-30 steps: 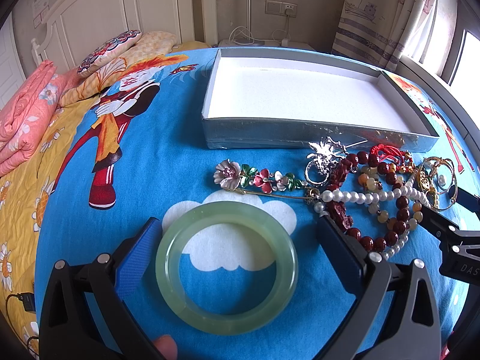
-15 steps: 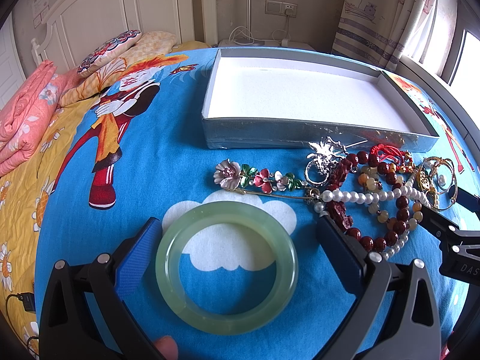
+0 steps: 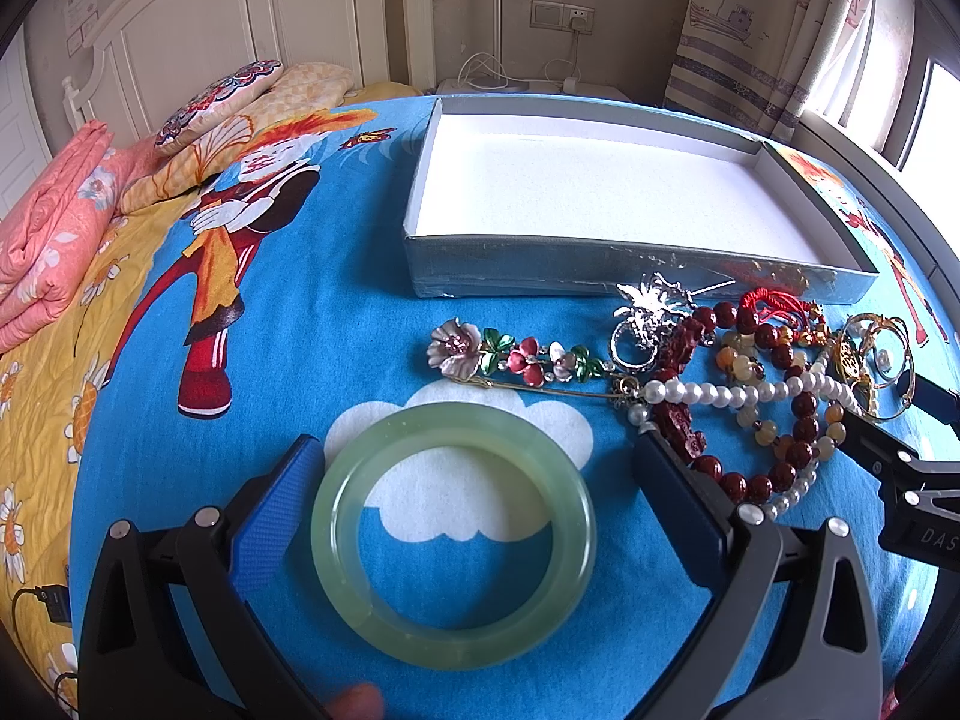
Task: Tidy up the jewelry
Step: 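Reach the right tool into the jewelry pile and grasp the gold bangle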
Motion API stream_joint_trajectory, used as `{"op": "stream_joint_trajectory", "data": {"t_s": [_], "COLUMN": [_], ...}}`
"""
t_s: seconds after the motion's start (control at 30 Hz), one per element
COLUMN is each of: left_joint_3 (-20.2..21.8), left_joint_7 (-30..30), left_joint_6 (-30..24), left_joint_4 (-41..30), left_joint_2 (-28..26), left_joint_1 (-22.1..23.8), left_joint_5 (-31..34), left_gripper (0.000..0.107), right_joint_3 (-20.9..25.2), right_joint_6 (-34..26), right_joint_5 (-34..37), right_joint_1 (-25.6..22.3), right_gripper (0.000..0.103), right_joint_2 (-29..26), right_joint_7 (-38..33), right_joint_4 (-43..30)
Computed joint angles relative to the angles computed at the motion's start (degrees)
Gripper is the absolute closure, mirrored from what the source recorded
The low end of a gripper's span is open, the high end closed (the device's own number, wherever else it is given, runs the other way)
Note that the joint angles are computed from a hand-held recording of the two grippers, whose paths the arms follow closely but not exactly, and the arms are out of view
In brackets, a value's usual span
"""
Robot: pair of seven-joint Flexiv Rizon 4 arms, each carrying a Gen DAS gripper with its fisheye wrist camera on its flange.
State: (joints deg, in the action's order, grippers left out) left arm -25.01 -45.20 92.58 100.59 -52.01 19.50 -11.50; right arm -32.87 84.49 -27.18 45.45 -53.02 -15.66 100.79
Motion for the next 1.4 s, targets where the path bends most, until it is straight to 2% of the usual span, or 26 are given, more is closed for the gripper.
{"op": "stream_joint_trajectory", "data": {"t_s": [0.17,0.4,0.63,0.7,0.77,0.9,0.97,1.1,1.17,1.23,1.3,1.4], "left_joint_3": [-0.8,-5.07,-4.25,-4.64,-6.74,-9.23,-10.05,-11.3,-12.5,-13.53,-13.91,-14.35], "left_joint_7": [0.65,7.09,7.96,7.89,8.84,9.55,9.54,9.3,9.4,9.59,9.8,10.04], "left_joint_6": [-0.41,-2.97,-2.45,-1.1,0.18,0.61,0.58,-0.08,-0.69,-1.33,-1.54,-1.68], "left_joint_4": [0.16,3.52,3.82,4.28,5.51,7.14,7.51,7.39,7.36,7.33,7.38,7.5], "left_joint_2": [-0.07,1.08,1.31,1.22,0.95,0.7,0.55,0.11,-0.32,-0.65,-0.78,-0.85], "left_joint_1": [0.81,7.06,6.1,6.46,8.5,11.44,12.28,13.44,14.5,15.38,15.76,16.12], "left_joint_5": [0.39,0.99,-0.79,-0.89,0.25,2.47,2.91,3.07,2.88,2.56,2.33,2.04], "left_gripper": [0.006,0.006,0.006,0.012,0.026,0.028,0.029,0.029,0.029,0.029,0.029,0.029], "right_joint_3": [-0.05,0.0,1.19,1.71,2.36,2.88,2.59,2.6,0.91,-0.71,-1.12,-2.71], "right_joint_6": [0.01,1.05,5.75,5.19,4.7,4.23,5.77,15.09,17.86,18.91,21.48,22.23], "right_joint_5": [0.08,0.16,1.09,2.06,3.11,4.68,5.24,10.14,13.73,16.9,19.32,23.22], "right_joint_1": [0.06,-0.03,-1.65,-1.45,-1.28,-0.13,0.72,0.92,2.41,3.93,4.24,5.6], "right_gripper": [0.004,0.004,0.004,0.004,0.004,0.004,0.004,0.006,0.017,0.022,0.023,0.026], "right_joint_2": [-0.02,0.18,0.41,0.72,1.37,3.26,4.09,4.38,3.81,3.05,2.19,0.48], "right_joint_7": [-0.05,-0.9,-7.39,-9.05,-10.54,-12.09,-13.03,-14.67,-14.62,-14.7,-15.85,-16.65], "right_joint_4": [0.01,0.54,1.88,1.76,2.34,5.15,7.31,11.16,12.23,12.52,12.32,10.67]}}
